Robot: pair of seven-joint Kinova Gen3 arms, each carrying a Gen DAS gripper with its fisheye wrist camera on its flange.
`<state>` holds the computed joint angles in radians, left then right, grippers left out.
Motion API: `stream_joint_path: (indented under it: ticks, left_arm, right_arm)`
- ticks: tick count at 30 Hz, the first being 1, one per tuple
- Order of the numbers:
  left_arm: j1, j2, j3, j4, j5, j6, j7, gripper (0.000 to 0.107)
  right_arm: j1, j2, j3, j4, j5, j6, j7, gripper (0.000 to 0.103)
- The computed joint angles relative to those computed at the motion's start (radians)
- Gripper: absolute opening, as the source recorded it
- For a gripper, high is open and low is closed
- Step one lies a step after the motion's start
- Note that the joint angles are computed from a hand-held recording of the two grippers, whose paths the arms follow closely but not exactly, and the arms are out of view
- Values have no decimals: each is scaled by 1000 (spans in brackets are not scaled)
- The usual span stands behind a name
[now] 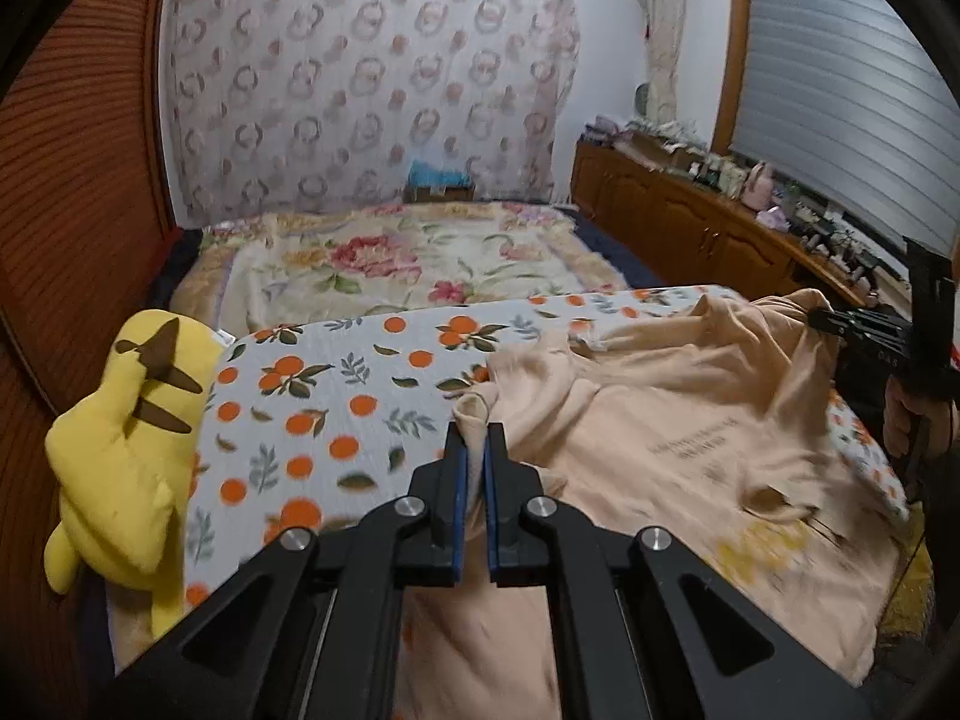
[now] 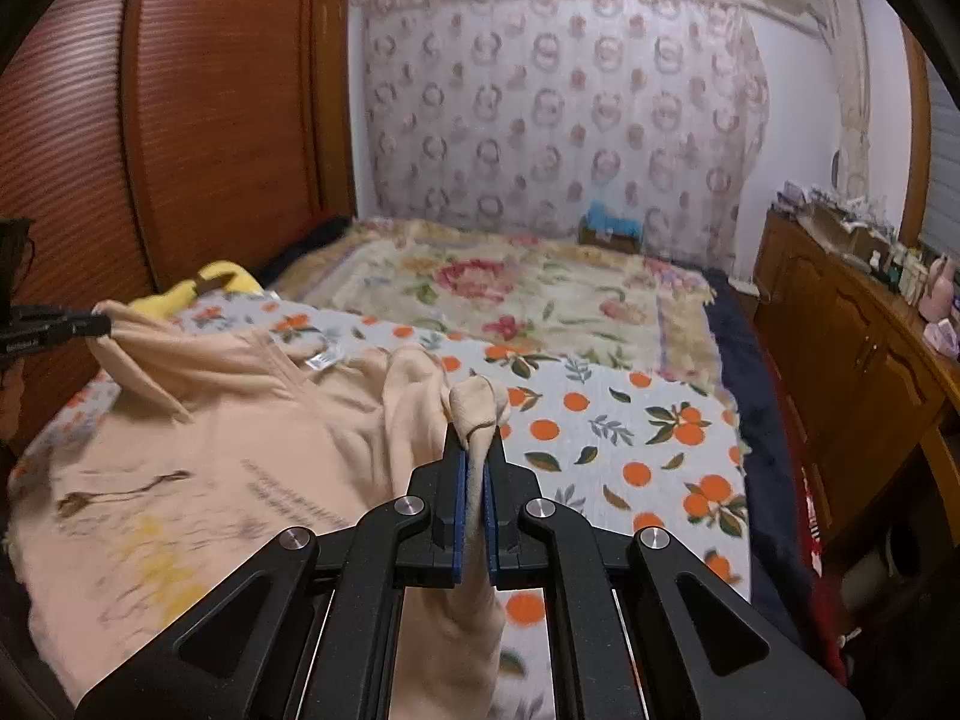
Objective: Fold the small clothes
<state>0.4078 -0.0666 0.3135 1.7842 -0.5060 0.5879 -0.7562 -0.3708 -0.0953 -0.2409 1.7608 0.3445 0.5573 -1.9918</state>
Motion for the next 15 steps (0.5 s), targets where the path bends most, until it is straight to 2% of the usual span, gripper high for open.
stream_joint_path:
  ticks: [3, 9, 13, 15]
  left_arm:
    - [-2, -96, 45, 63, -29, 9, 69, 2]
    - [-43, -286, 162, 136, 19, 90, 101, 2]
    - [-82, -372, 232, 133, 80, 197, 85, 2]
    - [-92, -398, 243, 123, 124, 252, 60, 2]
  right_arm:
    - [3, -78, -35, 37, 8, 19, -25, 2]
    - [-23, -255, -9, 93, -176, 100, 79, 2]
    - [7, -347, -47, 92, -240, 206, 106, 2]
    - [18, -377, -56, 80, -267, 258, 123, 2]
